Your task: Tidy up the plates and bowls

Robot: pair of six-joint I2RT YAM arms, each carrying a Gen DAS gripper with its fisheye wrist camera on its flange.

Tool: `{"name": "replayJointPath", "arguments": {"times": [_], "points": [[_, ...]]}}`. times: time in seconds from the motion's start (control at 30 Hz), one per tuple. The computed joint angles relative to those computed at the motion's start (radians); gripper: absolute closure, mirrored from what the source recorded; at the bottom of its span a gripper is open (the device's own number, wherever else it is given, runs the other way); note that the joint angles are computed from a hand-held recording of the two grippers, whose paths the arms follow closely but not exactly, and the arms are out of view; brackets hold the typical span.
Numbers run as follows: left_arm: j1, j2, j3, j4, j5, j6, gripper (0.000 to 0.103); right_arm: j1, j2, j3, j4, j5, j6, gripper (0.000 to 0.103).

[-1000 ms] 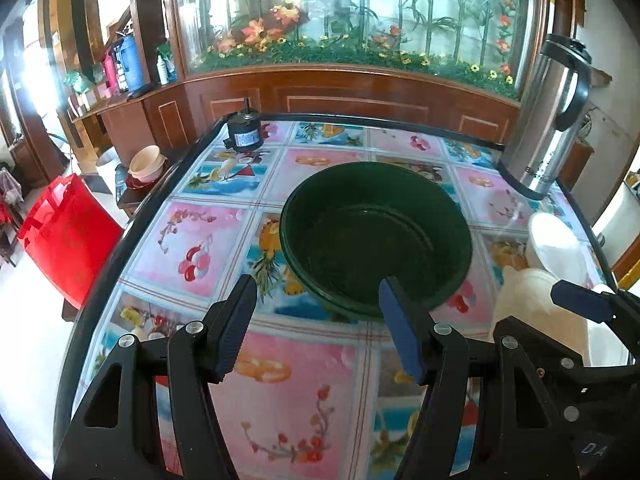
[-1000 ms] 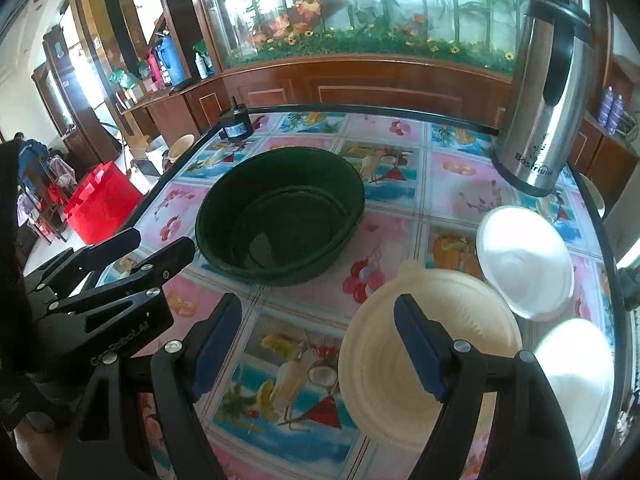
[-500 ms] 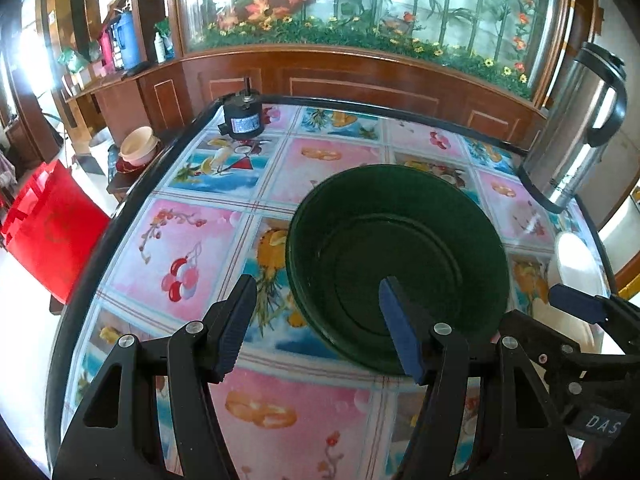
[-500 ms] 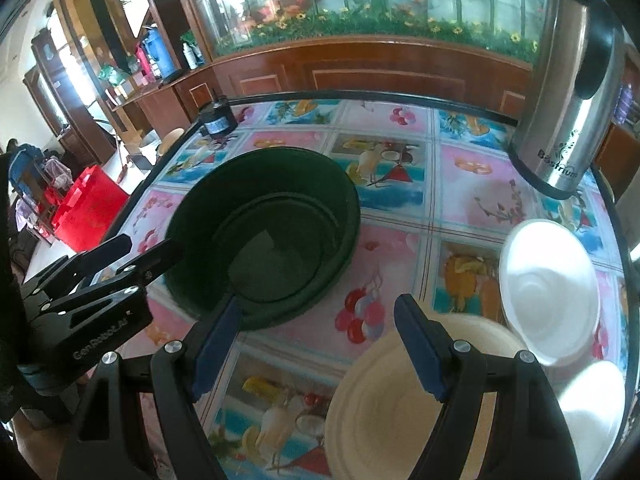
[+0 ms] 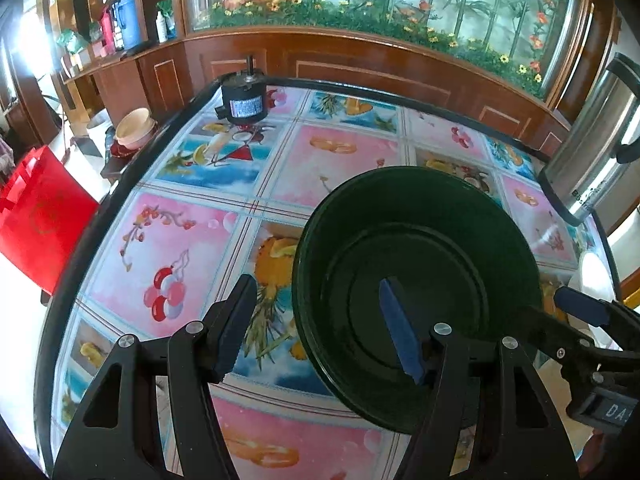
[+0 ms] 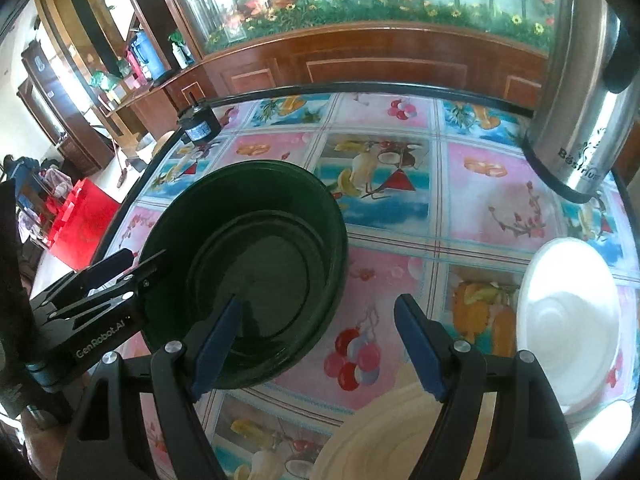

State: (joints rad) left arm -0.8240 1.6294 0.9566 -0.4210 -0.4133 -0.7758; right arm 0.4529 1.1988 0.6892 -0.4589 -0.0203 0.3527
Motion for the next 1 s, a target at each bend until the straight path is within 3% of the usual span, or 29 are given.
{"name": "replayJointPath", "arguments": {"times": [0.1,0.17,0.23,0.3,0.47,1.0], "points": [[0.008,0.017,0.006,0.006,0.006,0.005,0.039,0.004,0.018,0.003,0.01,0.0,-0.008,0.03],[0.008,0.031,0.011,0.008,0.012,0.016,0.039,0.004,0.029,0.004,0.015,-0.006,-0.016,0.043],[0.005,0.04,0.013,0.012,0.018,0.027,0.039,0.004,0.05,0.008,0.012,-0.022,-0.041,0.07],[-0.001,0.052,0.021,-0.002,0.006,0.026,0.066,0.02,0.051,0.003,0.015,-0.012,-0.057,0.074],[0.002,0.036,-0.003,0.0,0.002,0.034,0.081,0.041,-0.003,-0.027,0.018,0.024,-0.047,0.073],[-0.17,-0.196,-0.101,-0.153,-0.084,-0.106,0.081,0.263,-0.242,-0.078,-0.143,0.198,0.1,0.073]]}}
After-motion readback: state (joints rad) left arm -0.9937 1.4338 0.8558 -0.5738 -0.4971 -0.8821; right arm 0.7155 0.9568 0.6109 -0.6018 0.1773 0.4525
